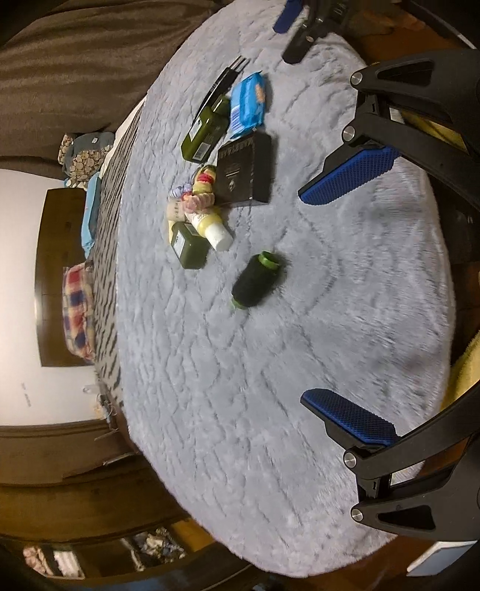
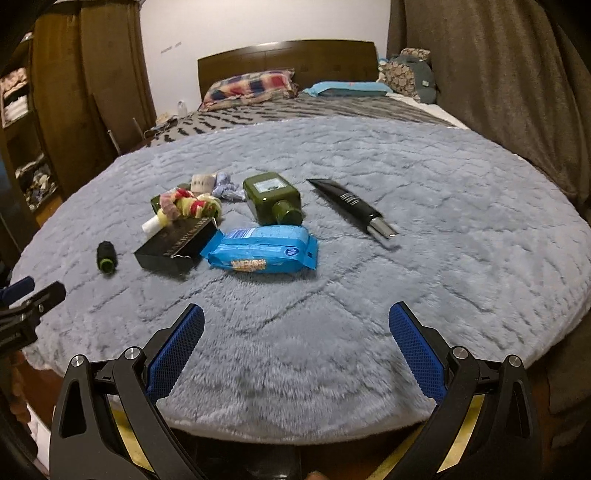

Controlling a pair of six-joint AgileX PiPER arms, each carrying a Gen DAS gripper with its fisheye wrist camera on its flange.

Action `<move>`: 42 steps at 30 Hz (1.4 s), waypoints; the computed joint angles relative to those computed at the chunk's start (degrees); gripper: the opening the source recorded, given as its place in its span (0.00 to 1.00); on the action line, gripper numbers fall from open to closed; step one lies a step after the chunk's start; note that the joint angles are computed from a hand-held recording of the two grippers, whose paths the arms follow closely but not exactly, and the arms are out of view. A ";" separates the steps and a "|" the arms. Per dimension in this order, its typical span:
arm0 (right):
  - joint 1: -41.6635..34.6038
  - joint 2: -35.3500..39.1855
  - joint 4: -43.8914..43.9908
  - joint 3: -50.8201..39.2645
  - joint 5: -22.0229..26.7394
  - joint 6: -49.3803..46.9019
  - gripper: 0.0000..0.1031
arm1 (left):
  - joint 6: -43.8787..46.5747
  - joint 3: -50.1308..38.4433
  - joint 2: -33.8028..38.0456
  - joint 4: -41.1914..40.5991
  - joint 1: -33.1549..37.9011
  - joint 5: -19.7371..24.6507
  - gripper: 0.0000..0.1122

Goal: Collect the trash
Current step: 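Grasp the black thread spool with the left tool while the right tool grasps the blue wipes pack, then lower both held items below the bed edge into the bin and open both tools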

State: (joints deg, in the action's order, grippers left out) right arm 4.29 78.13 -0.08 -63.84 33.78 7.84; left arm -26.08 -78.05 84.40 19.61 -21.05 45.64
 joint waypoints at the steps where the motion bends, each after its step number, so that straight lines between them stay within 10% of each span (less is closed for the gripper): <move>1: 0.38 0.98 -0.88 -0.55 -0.04 0.59 0.97 | 0.93 -1.47 1.79 -0.97 0.55 -0.01 0.82; 20: 2.56 16.86 0.48 -14.53 -0.84 -1.49 0.85 | 6.02 -19.88 20.87 -6.48 4.01 3.65 0.47; 42: 3.86 6.71 -4.34 -5.65 -1.79 1.26 0.51 | 8.00 -5.52 8.53 -8.65 3.63 -2.32 0.35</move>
